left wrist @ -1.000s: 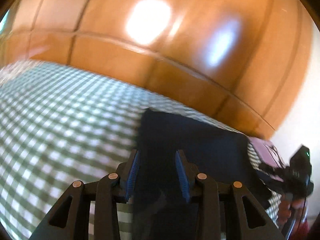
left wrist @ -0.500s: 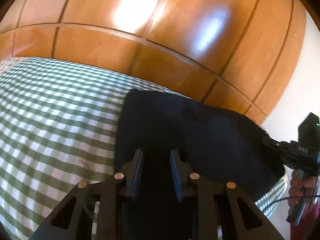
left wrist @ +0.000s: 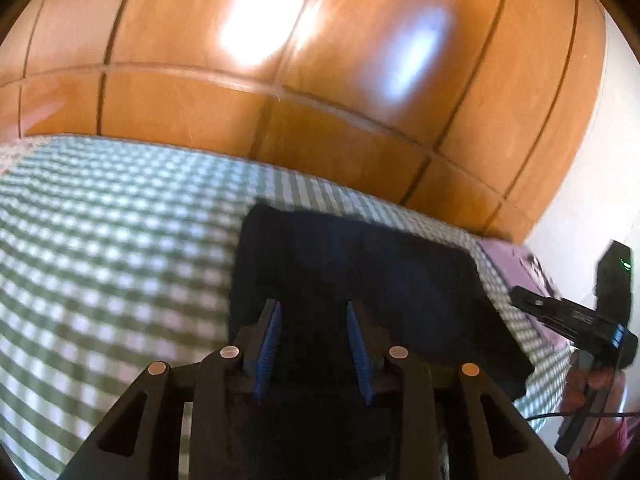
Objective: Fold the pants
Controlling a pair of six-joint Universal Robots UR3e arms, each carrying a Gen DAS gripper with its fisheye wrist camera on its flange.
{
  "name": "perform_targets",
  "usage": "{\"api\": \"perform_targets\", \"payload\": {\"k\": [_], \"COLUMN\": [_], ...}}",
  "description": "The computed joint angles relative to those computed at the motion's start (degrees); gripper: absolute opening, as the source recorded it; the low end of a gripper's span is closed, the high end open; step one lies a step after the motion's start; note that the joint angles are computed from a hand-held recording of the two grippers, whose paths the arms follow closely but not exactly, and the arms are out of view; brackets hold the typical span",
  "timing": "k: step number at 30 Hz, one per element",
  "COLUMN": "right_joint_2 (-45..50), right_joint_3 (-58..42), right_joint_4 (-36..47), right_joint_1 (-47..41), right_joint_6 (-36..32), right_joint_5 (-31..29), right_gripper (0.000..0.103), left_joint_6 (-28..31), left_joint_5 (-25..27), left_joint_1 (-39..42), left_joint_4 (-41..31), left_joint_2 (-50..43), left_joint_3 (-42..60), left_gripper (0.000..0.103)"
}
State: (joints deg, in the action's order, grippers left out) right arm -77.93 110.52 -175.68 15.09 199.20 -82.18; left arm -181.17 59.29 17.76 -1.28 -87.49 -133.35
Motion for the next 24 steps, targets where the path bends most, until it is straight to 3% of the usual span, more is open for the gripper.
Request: {"api": "perform_targets", "payload": {"k": [2,10,14,18,24], "right_joint_2": [0.5,18.4,24.7,23.1,24.0], "right_joint_3": [-4.1,-31.2,-37.3,-27.2,-22.1], "right_joint_4": [1.9,17.5,22.7,13.0,3.4], "right_joint_1": [1.2,7.2,8.2,4.7,3.3], "right_joint_6": [-1.7,-6.1,-5.9,-3.0,-2.5], "right_joint_5": [0.0,-1.5,-8.9,-6.7,-6.9], "right_gripper": [0.019,0.019,0.015,0.000,0.000], "left_joint_6": [0.2,4.8,5.9,6.3,6.7], "left_joint_5": [1.2,17.0,21.0,24.5,28.1], "left_joint_1": [-1.1,-13.9,-17.7,-20.0,-22.2], "left_joint_4": [-1.9,-16.7,-23.4,-20.2,-19.2], "left_joint_2": [-1.2,-17.6,-25.4,-30.2,-36.8], "left_joint_3": [4.1,30.3,39.8,42.5,48.5], "left_gripper": [0.035,0.035,0.035,0.035,0.036]}}
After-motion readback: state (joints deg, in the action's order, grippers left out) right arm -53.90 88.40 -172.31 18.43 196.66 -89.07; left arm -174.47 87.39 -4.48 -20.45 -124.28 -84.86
